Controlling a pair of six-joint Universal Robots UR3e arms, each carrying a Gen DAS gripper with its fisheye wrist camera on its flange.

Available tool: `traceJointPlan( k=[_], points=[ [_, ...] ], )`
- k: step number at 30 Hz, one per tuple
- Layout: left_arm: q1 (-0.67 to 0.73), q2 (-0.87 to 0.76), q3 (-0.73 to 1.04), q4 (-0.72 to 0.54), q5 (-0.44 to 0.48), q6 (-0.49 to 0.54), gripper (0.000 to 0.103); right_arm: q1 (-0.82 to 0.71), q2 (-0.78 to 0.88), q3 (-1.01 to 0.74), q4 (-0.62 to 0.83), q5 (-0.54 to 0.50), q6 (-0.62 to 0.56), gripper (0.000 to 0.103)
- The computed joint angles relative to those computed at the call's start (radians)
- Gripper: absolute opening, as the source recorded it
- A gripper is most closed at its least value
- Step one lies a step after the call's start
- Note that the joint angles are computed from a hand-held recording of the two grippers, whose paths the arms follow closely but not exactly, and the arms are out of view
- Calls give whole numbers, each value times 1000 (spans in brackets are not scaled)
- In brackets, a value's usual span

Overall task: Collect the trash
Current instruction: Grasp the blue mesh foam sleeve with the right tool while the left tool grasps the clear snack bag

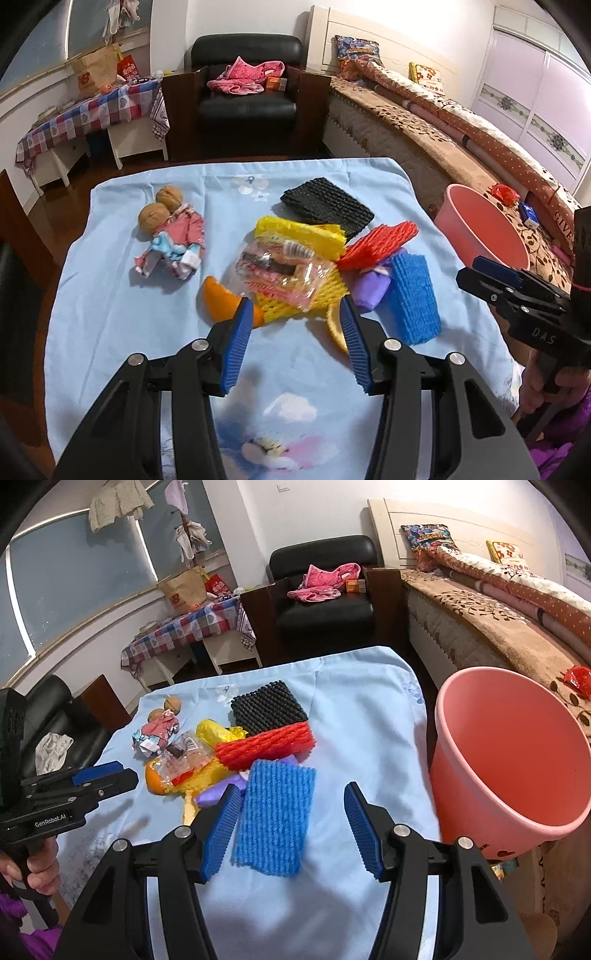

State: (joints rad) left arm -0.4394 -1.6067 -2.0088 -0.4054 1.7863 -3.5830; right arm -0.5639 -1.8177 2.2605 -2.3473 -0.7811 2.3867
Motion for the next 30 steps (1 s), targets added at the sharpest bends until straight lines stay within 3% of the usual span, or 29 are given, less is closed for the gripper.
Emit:
traceJointPlan(
  k=[23,25,30],
  points=[
    [-33,-228,160,40,65,11,48,4,22,-6,27,-22,-39,58],
    [-21,-233,156,46,48,13,38,7,18,-4,31,-25,-32,58],
    [-19,-245,163,38,41,12,35,7,27,-28,79,-26,-44,58]
  ],
)
